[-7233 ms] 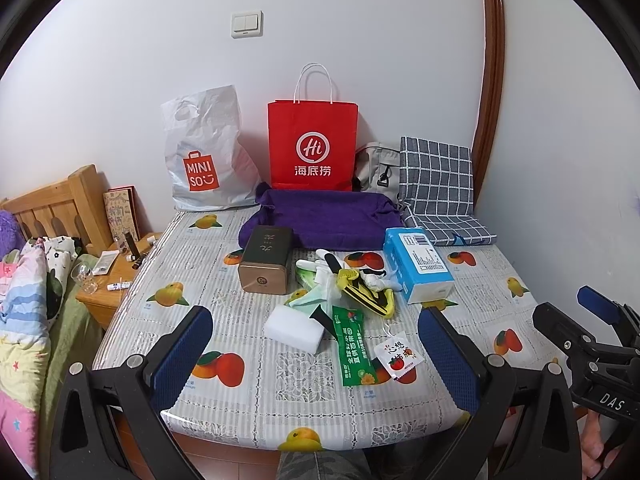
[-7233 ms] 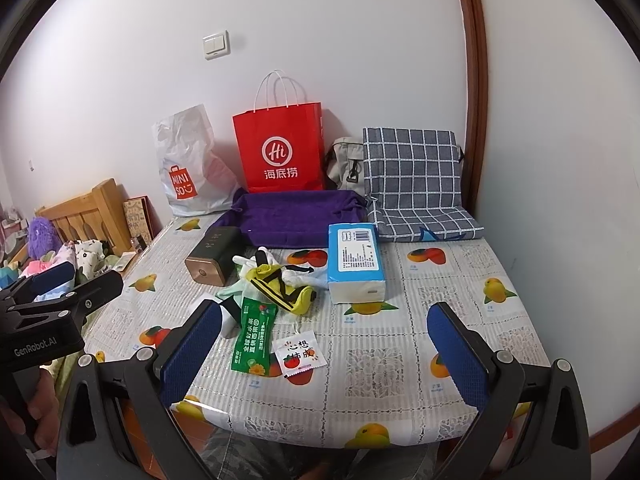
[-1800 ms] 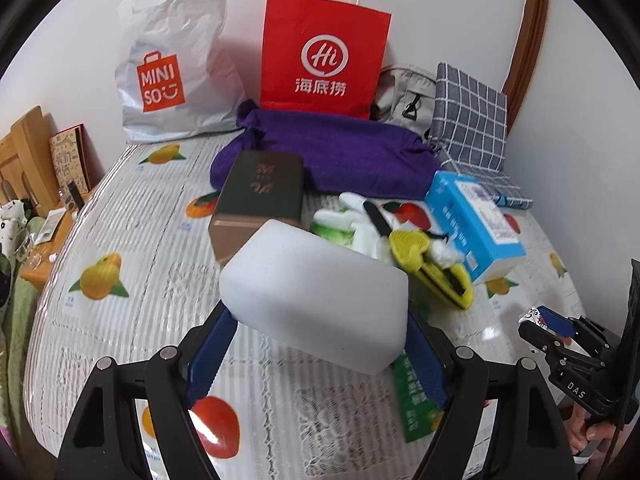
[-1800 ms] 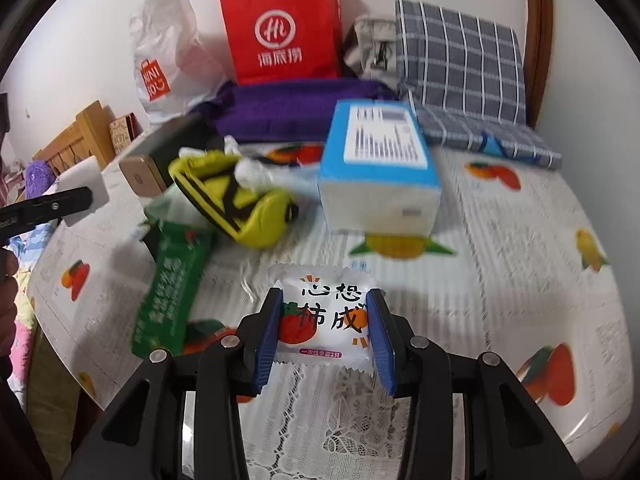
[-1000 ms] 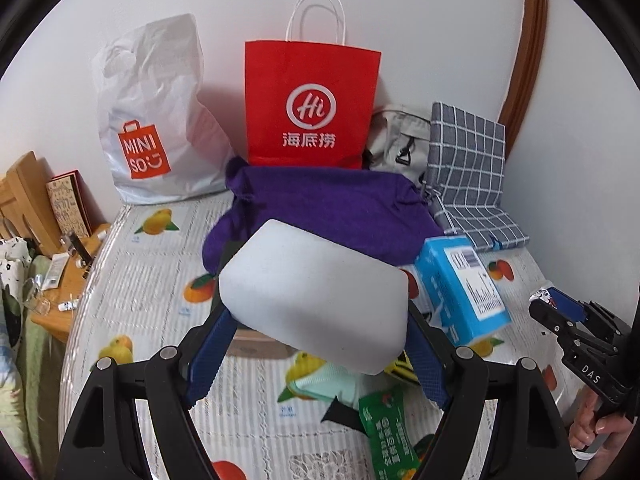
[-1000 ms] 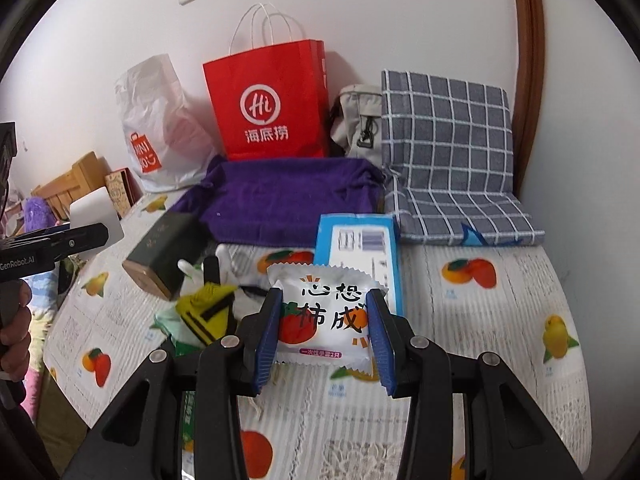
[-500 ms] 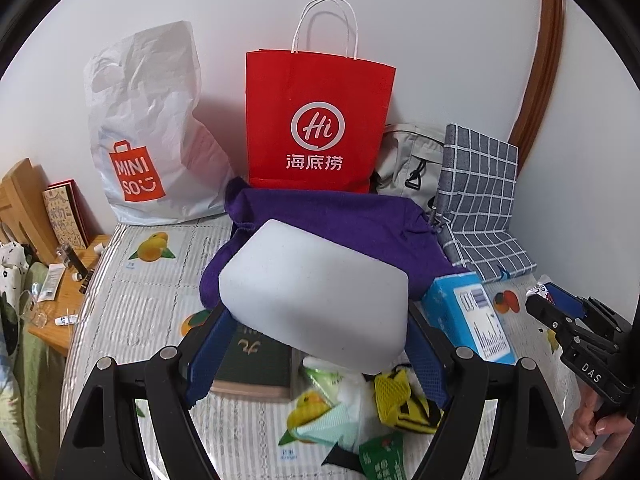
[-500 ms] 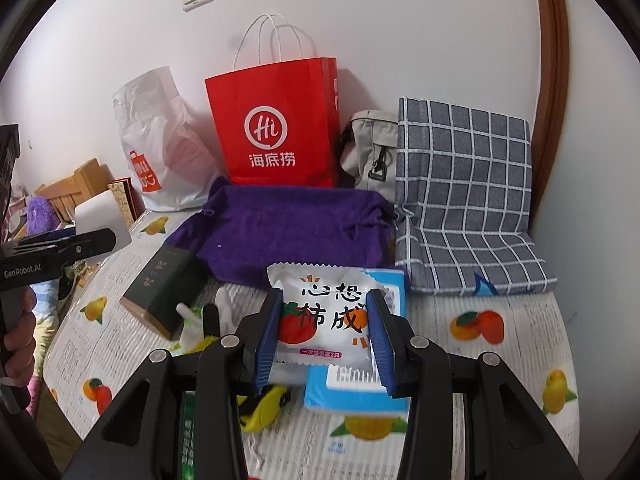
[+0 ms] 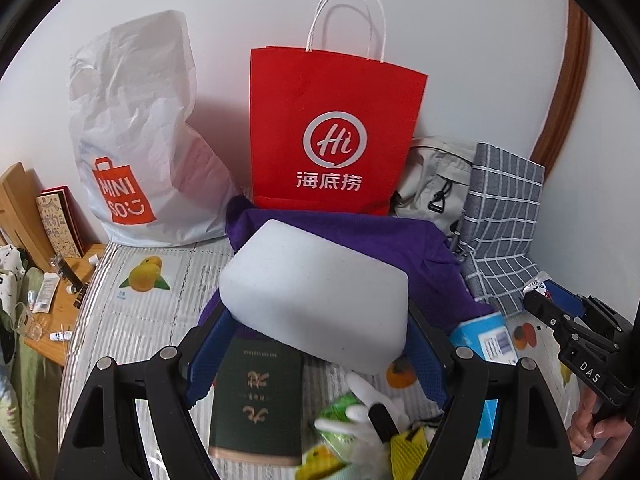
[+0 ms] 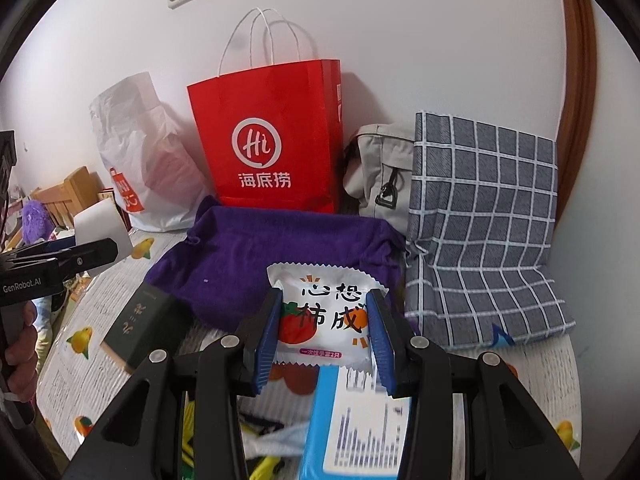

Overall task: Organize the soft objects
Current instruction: 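Carry the sponge with the left tool while the right tool carries the packet onto the purple towel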

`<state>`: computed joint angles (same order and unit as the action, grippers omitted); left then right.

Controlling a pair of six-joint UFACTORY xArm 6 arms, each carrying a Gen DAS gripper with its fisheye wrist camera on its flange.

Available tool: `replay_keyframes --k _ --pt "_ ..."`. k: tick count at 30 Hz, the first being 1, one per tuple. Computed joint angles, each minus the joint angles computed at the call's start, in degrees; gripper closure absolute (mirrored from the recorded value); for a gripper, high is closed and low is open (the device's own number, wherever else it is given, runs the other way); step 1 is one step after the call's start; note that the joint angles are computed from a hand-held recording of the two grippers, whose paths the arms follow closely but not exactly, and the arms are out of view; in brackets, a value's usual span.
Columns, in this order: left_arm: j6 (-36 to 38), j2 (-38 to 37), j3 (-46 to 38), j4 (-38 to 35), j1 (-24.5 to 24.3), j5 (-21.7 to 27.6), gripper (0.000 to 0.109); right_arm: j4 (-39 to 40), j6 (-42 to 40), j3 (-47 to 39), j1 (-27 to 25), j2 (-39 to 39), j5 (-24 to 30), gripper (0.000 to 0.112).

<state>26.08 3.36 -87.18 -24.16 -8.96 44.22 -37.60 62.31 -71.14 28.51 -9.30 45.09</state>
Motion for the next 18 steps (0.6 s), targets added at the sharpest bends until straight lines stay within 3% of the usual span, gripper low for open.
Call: replay_keyframes --k 18 --pt "-8.0 16.95 -20.78 6.61 -0.66 4.21 0.029 6.21 -11.51 -14.3 -7.59 14.83 -6.68 0.07"
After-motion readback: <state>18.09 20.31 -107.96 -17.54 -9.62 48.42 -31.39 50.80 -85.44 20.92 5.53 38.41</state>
